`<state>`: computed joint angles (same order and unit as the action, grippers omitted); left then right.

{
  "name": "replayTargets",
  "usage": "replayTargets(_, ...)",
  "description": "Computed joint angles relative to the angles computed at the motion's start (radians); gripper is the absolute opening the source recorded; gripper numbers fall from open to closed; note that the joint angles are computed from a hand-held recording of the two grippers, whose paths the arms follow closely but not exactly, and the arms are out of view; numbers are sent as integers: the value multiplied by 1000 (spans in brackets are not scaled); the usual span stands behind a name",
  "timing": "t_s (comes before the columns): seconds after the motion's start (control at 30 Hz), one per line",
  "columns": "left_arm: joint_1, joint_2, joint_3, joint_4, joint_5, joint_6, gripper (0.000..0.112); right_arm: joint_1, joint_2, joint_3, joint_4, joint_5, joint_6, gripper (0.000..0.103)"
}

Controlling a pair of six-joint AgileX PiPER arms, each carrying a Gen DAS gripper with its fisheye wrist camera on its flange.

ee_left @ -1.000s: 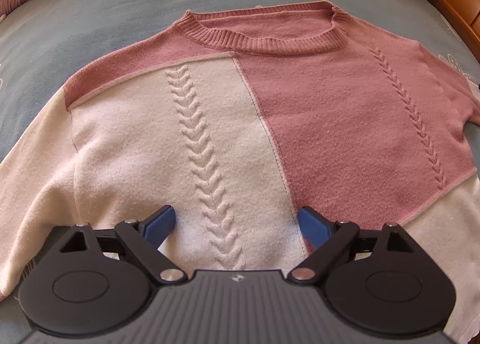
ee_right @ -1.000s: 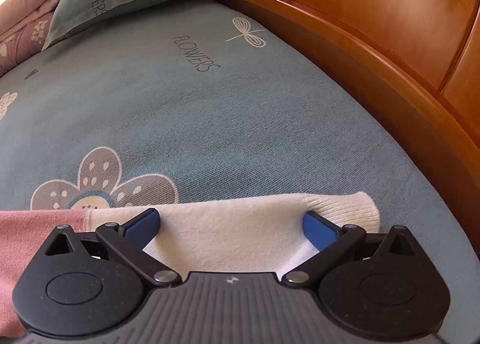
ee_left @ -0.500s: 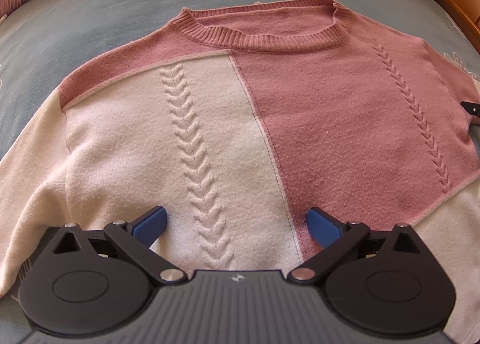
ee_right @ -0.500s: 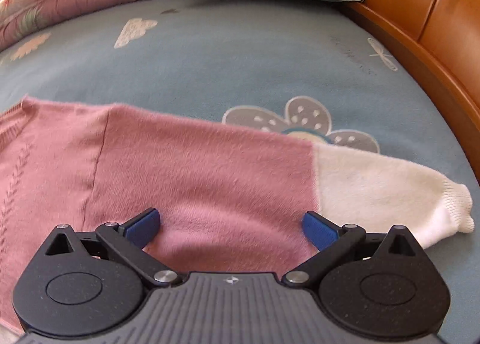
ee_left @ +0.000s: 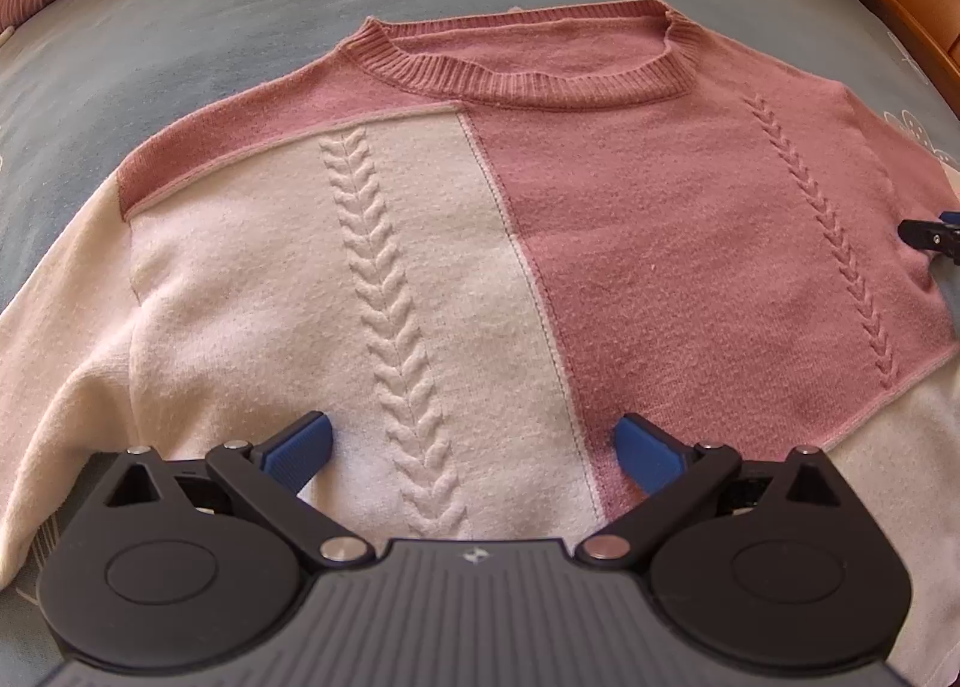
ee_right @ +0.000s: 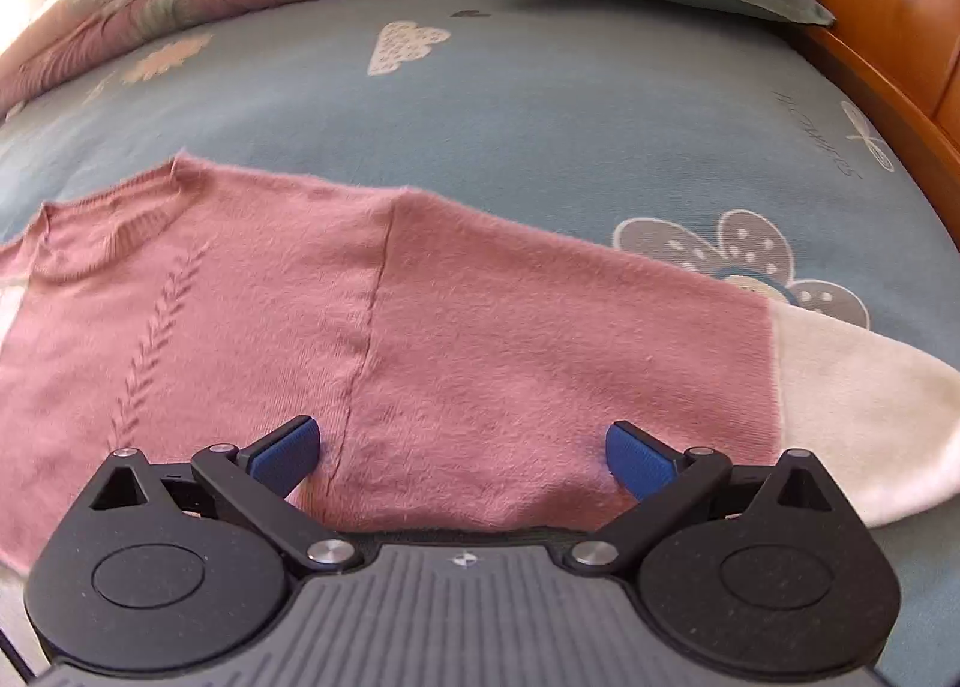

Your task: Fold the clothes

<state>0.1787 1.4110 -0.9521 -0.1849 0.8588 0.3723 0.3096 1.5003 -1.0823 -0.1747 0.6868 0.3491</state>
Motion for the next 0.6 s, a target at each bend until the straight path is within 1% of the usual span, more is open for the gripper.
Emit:
replayTargets(0.03,5,3,-5,-7,8,16,100,-35,-21,32,53,-39,-33,103)
replayTargets(0.07,14,2,-4,-18,12,38,100,-69,-31,40,65,-38,-28,103)
replayTargets(0.13,25,-3,3,-34,12,69,100,-121,-38,26,30,10,41,103)
replayTargets(0.17,26,-5,8,-38,6,77,101,-148,-37,7,29,47,67,103)
replayTargets(0.27,7,-8,18,-16,-12,43,102,-188,-83,-8,90,69,95,103)
replayTargets(0.33,-4,-7,17,1,-17,8,102,-155,-95,-19,123,60,47,103)
replayTargets(0.43,-11,-5,16,13,-16,-11,102,-84,-78,-11,184,6,-23,103)
replayTargets(0.5,-10,-1,8,13,-5,-4,102,-38,-35,-15,170,10,-4,103)
replayTargets(0.57,-4,6,-5,8,13,13,102,7,-39,18,72,-3,85,103)
replayTargets(0.6,0,8,-8,4,18,22,102,15,-46,21,62,16,101,103)
